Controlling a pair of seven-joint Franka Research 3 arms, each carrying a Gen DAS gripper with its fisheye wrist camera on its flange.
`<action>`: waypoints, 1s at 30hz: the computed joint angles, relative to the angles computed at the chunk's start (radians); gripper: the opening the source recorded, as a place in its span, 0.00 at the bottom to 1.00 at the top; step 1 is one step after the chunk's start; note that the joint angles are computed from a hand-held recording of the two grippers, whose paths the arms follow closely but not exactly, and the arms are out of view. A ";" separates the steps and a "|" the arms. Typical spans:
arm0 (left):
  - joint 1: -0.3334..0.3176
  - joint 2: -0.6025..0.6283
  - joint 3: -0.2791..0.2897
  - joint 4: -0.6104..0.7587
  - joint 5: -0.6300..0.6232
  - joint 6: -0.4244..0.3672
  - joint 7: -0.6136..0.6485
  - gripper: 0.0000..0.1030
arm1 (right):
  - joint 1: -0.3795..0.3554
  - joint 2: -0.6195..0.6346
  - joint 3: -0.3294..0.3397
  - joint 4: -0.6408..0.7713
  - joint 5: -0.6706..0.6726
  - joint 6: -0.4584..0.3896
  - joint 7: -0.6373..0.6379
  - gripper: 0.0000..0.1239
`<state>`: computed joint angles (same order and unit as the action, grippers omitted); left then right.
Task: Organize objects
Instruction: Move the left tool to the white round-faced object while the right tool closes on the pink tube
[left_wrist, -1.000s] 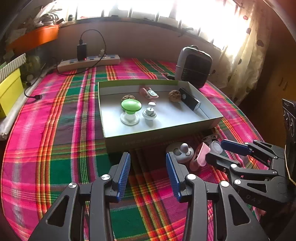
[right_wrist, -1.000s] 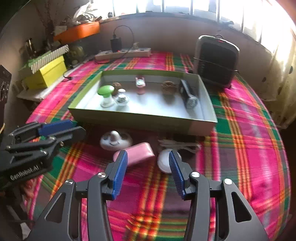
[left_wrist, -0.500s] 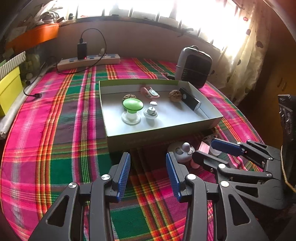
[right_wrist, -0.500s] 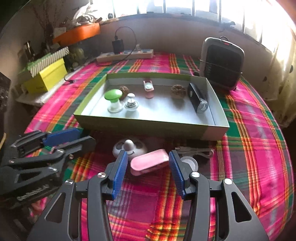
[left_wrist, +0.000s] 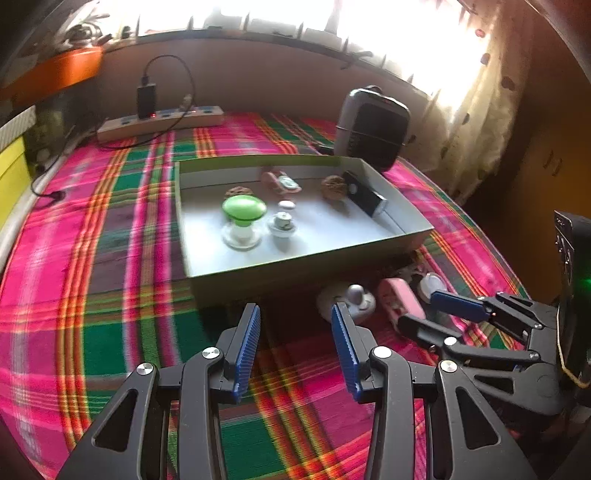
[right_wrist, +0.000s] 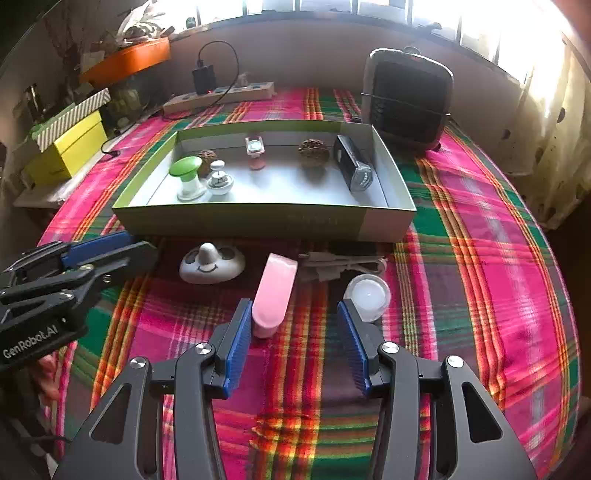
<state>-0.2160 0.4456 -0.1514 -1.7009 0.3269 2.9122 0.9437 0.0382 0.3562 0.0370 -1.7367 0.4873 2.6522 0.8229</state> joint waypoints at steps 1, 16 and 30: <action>0.010 0.007 -0.017 0.009 -0.009 -0.006 0.023 0.37 | -0.009 -0.005 0.012 -0.009 0.020 0.005 -0.026 0.39; 0.010 0.033 -0.035 0.053 -0.058 -0.020 0.095 0.39 | -0.014 0.038 0.025 0.046 0.092 -0.024 -0.099 0.32; -0.003 0.067 -0.038 0.110 -0.069 -0.074 0.114 0.39 | -0.036 0.060 0.038 0.076 0.105 -0.049 -0.137 0.15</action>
<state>-0.2186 0.5123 -0.1894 -1.5905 0.2579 2.8384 1.0579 0.0024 0.4164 0.0754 -1.6610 0.5923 2.6033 0.6863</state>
